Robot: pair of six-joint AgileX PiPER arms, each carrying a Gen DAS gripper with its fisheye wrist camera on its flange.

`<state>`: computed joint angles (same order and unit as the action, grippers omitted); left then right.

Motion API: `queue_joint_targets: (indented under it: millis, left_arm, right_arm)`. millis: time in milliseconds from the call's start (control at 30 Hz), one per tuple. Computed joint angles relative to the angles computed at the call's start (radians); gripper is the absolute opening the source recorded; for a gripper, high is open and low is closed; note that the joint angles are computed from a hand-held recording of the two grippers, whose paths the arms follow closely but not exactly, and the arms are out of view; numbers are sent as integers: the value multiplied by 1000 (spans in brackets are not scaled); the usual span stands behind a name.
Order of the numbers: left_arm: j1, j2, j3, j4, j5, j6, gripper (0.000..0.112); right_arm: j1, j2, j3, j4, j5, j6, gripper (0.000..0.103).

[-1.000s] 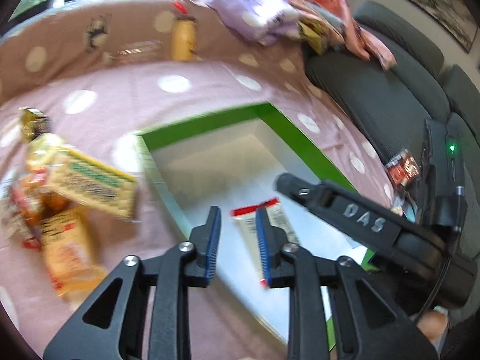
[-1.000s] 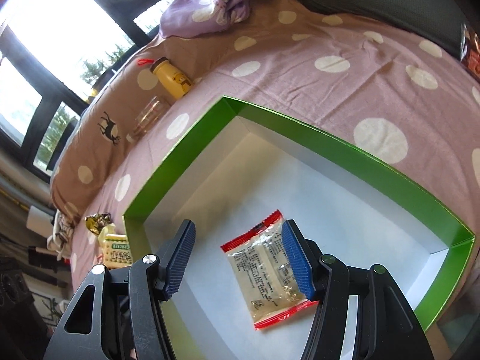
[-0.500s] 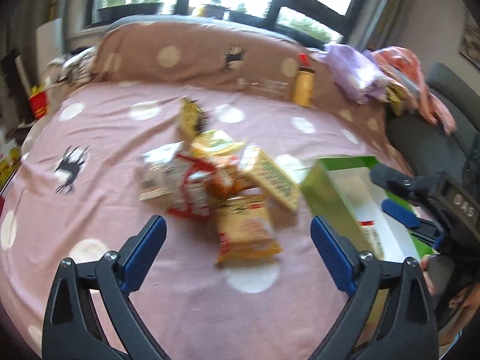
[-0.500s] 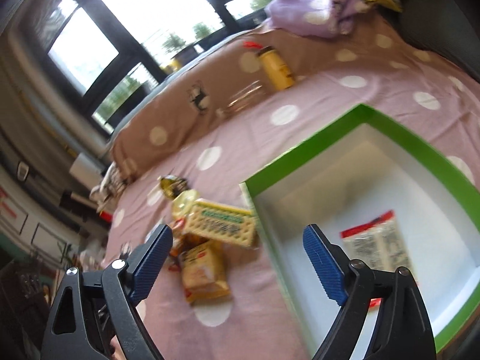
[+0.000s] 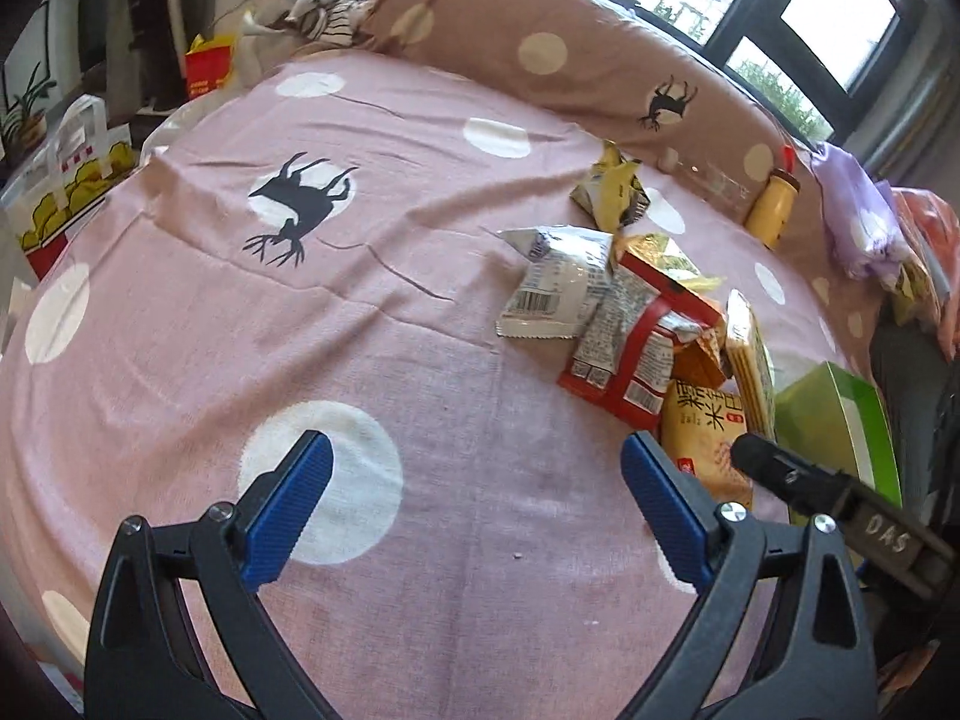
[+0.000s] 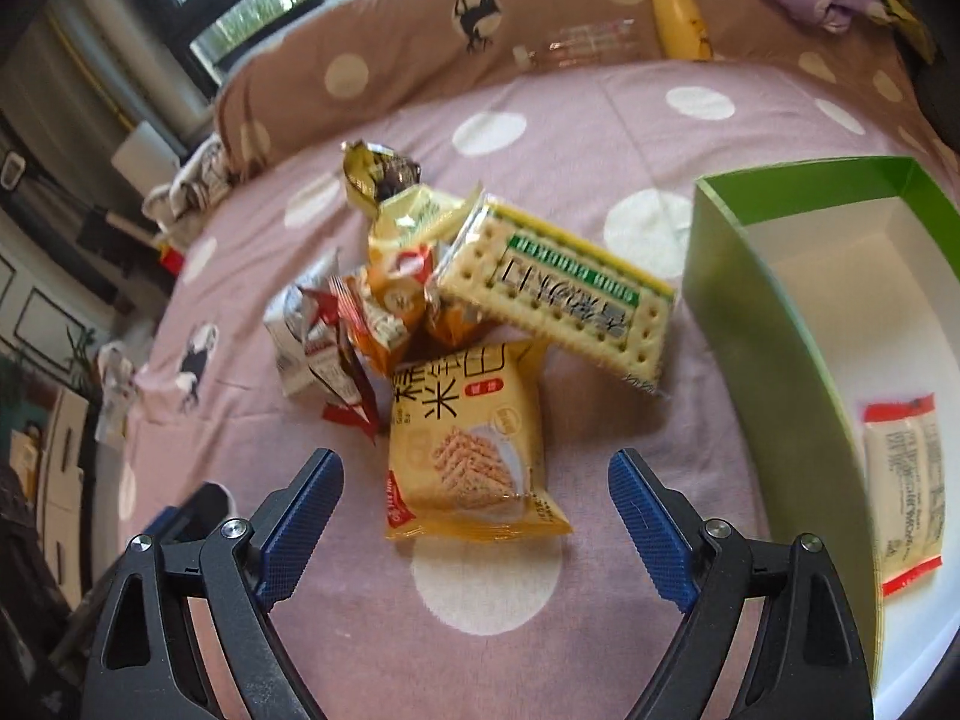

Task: Organize snacks
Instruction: 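Grasp the yellow rice cracker bag with the right gripper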

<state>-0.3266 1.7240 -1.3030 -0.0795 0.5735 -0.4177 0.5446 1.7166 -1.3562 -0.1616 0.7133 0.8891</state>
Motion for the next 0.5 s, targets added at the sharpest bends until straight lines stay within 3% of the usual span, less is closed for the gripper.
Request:
queue_joint_targets:
  millis: [267,367,433,500]
  left_arm:
    - [12,3,-5,-6,12,-6,97]
    - [16,7,-8,-15,15,1,97]
    - [14,9,-11,-2,20,-14,97]
    - [17,8,-11,-3,18,-17,97]
  right_arm:
    - [20,128,-125,-43,65,7,90]
    - [38,162,-162,-71,108,15,70]
    - [60,160,-161,-119,124,43,63]
    - [59,134,-128,-73,95,0,60]
